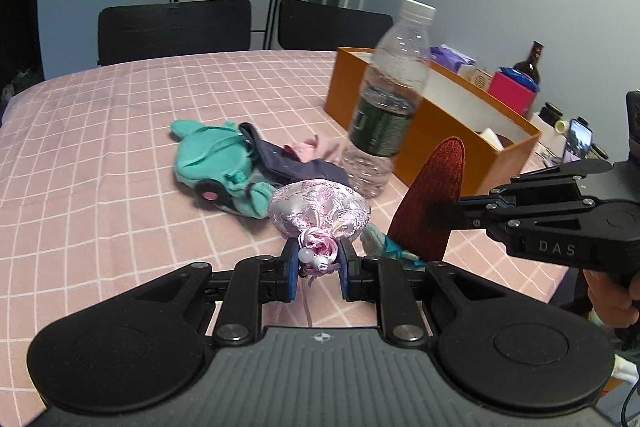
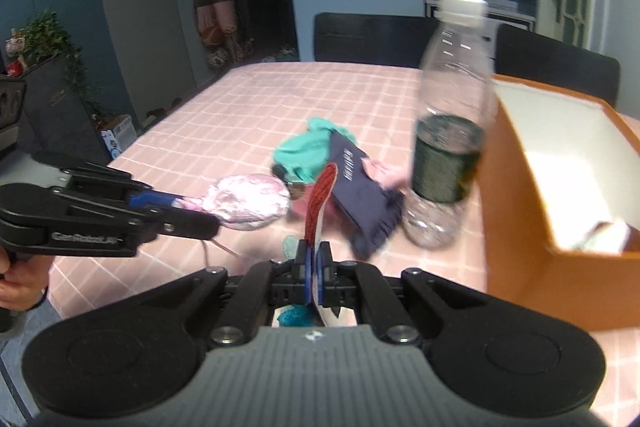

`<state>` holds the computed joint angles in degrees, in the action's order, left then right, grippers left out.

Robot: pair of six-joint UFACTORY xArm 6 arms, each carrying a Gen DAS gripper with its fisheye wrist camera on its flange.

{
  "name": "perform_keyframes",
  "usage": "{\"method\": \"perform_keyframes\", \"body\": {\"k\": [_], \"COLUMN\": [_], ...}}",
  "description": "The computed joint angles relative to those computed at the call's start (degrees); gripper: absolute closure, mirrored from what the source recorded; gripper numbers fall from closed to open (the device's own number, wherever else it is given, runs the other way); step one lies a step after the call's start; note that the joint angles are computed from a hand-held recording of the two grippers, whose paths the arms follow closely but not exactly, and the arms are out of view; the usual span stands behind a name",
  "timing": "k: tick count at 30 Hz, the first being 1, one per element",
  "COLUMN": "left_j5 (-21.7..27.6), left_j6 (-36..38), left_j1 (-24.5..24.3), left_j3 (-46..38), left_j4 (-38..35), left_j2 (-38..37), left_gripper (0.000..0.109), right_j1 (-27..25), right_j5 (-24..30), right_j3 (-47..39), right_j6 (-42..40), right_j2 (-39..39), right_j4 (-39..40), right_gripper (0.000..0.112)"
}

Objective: Organize soft objects
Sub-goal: 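Lift the pink pouch and red strip and carry both toward the orange box, then open both grippers over the orange box, dropping the pouch and red strip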

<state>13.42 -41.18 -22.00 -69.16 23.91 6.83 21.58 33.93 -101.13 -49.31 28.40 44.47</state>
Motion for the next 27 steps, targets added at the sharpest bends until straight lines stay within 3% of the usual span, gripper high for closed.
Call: {"method": "perform_keyframes", "body": {"k": [4, 14, 20, 27], "left_j5": [-0.8, -0.9, 0.6, 5.8], "left_j6": [6.2, 12.3, 16.4, 18.5], "left_j1": [-2.2, -6.4, -8.1, -9.2], "left_j3": [-0.8, -11.7, -23.5, -43.7], "left_j4": [-6.5, -8.6, -9.4, -8.3], "left_j2": [0.5, 6.5, 13.2, 25.2], "left_gripper": [0.087, 0.087, 0.087, 0.087], "right_j1": [-1.9, -6.5, -8.7, -10.6], "right_j5": [-0.7, -3.2, -5.7, -7.2], "right_j3": [3.6, 7.0, 5.4, -2.7], "right_j6": [2.3, 5.8, 2.6, 1.3], "right_j2": [-2.8, -6.9, -7.5, -3.8], "right_j4": [-2.7, -6.8, -3.8, -2.5], "right_gripper": [0.112, 0.112, 0.112, 0.112]}}
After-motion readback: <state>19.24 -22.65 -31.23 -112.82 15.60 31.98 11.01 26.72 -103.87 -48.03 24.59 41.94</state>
